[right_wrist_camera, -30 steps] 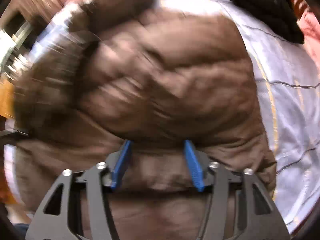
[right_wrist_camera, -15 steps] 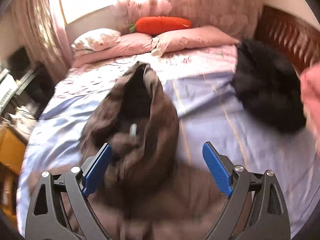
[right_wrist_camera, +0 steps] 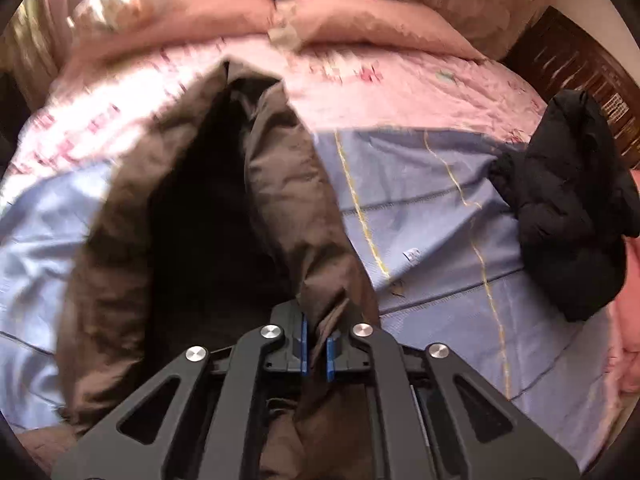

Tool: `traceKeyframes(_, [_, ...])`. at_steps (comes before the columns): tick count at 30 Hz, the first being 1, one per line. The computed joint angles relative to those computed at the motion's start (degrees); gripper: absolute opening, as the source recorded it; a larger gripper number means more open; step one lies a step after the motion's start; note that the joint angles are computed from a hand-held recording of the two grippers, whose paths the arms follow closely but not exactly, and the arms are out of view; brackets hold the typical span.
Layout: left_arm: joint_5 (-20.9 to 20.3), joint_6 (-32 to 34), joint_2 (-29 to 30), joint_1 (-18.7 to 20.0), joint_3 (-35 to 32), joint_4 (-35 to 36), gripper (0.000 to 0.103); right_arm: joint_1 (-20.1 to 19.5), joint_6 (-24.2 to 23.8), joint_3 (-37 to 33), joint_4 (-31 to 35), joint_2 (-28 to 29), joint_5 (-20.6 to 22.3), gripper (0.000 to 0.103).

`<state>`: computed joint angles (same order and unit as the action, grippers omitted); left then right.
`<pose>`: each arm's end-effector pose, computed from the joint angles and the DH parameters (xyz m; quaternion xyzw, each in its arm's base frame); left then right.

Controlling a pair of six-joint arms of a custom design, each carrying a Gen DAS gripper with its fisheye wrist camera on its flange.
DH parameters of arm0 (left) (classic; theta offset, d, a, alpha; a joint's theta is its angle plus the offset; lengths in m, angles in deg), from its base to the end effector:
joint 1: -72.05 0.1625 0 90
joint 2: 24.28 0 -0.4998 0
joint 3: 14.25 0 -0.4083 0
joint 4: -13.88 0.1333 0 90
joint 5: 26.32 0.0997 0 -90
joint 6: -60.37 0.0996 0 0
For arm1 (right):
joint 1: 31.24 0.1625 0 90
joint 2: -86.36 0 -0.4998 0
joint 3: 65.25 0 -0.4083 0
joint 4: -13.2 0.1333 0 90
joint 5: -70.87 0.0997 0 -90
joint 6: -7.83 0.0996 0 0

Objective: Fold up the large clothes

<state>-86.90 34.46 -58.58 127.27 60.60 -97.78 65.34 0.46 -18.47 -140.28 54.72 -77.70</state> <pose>-0.3006 -0.7523 0.0643 0.1153 0.9480 0.0104 0.2964 0.1540 -0.9131 0.3580 -0.1022 -0.8142 0.3540 0.4487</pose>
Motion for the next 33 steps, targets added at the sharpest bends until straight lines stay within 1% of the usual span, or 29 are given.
traceKeyframes(1, [0.0,-0.8,-0.3,0.2,0.2,-0.5,0.093,0.6,-1.7,3.6,-5.1,-2.3,3.2,0.005])
traceKeyframes(2, [0.1,-1.3,-0.4,0.2,0.3,-1.2,0.093,1.0,-2.3,6.8,-8.7,-4.3,6.6,0.005])
traceKeyframes(3, [0.4,-1.6,-1.0,0.2,0.8,-2.1,0.093,1.9,-2.8,12.4,-13.8,-7.9,11.5,0.005])
traceKeyframes(5, [1.6,-2.1,-2.2,-0.1,1.9,-3.7,0.093,3.5,-3.7,21.8,-18.4,-14.0,19.5,0.005])
traceKeyframes(6, [1.8,-2.5,-2.7,-0.2,2.2,-4.4,0.093,4.4,-4.4,25.6,-19.7,-16.6,22.9,0.005])
traceKeyframes(7, [1.8,-3.3,-3.8,-0.3,3.1,-6.1,0.093,5.7,-5.5,30.8,-21.4,-19.8,26.2,0.005])
traceKeyframes(8, [1.9,-4.3,-4.8,-0.5,4.1,-7.5,0.093,7.1,-6.1,34.8,-22.4,-22.1,27.9,0.005])
traceKeyframes(10, [2.9,-6.5,-7.2,-0.7,6.6,-12.2,0.093,10.1,-6.0,42.4,-23.4,-26.5,29.5,0.005])
traceKeyframes(12, [5.0,-8.8,-9.2,-1.0,8.9,-15.8,0.093,13.5,-6.4,50.3,-24.0,-30.7,29.2,0.005])
traceKeyframes(13, [6.6,-11.3,-10.7,-1.0,10.4,-18.7,0.093,14.5,-7.0,53.5,-23.6,-32.5,29.1,0.005])
traceKeyframes(14, [7.2,-12.8,-12.0,-1.0,11.7,-20.8,0.093,15.6,-7.6,57.3,-23.2,-34.6,28.7,0.005])
traceKeyframes(16, [8.7,-14.9,-14.5,-0.9,14.5,-25.7,0.093,17.2,-7.2,63.9,-21.8,-38.1,27.5,0.006])
traceKeyframes(17, [10.7,-15.5,-15.9,-1.1,15.9,-28.5,0.093,18.0,-6.7,66.3,-21.0,-39.0,26.2,0.006])
traceKeyframes(18, [12.5,-15.7,-16.7,-1.3,16.7,-30.1,0.094,18.5,-6.4,69.6,-20.0,-40.3,24.9,0.006])
traceKeyframes(20, [16.0,-15.3,-17.4,-2.0,18.2,-34.4,0.094,18.0,-3.3,74.6,-16.2,-42.2,22.2,0.006])
traceKeyframes(21, [16.7,-14.4,-17.8,-2.2,18.8,-36.7,0.095,17.5,-1.7,76.3,-14.6,-42.7,20.9,0.006])
traceKeyframes(22, [16.8,-13.2,-18.0,-2.2,18.8,-38.2,0.096,16.7,-0.4,77.8,-14.1,-42.7,19.7,0.006])
traceKeyframes(24, [16.2,-8.4,-17.6,-2.8,18.9,-41.6,0.096,14.8,0.9,80.7,-16.1,-41.6,17.2,0.007])
traceKeyframes(25, [15.4,-4.4,-17.1,-3.3,18.8,-43.1,0.096,14.0,1.8,81.7,-17.6,-40.7,15.7,0.007])
traceKeyframes(26, [14.7,-1.9,-16.9,-3.7,19.2,-43.9,0.096,12.9,2.9,82.6,-19.0,-39.9,15.1,0.007])
traceKeyframes(28, [11.5,4.5,-15.3,-4.5,18.6,-43.1,0.097,12.1,4.9,82.6,-18.6,-38.7,14.0,0.009])
traceKeyframes(29, [10.3,5.8,-14.7,-4.7,18.4,-41.8,0.097,12.3,4.9,82.3,-18.1,-38.1,12.9,0.009])
traceKeyframes(30, [8.9,6.9,-13.8,-4.7,17.5,-38.9,0.097,12.8,3.0,81.8,-18.3,-36.7,10.5,0.01])
traceKeyframes(32, [7.1,7.2,-11.9,-4.8,16.1,-33.1,0.097,14.1,-3.2,81.3,-19.4,-35.0,7.2,0.011])
traceKeyframes(33, [6.6,7.1,-11.0,-4.6,15.4,-31.2,0.097,15.0,-7.0,81.6,-22.6,-33.9,5.8,0.011])
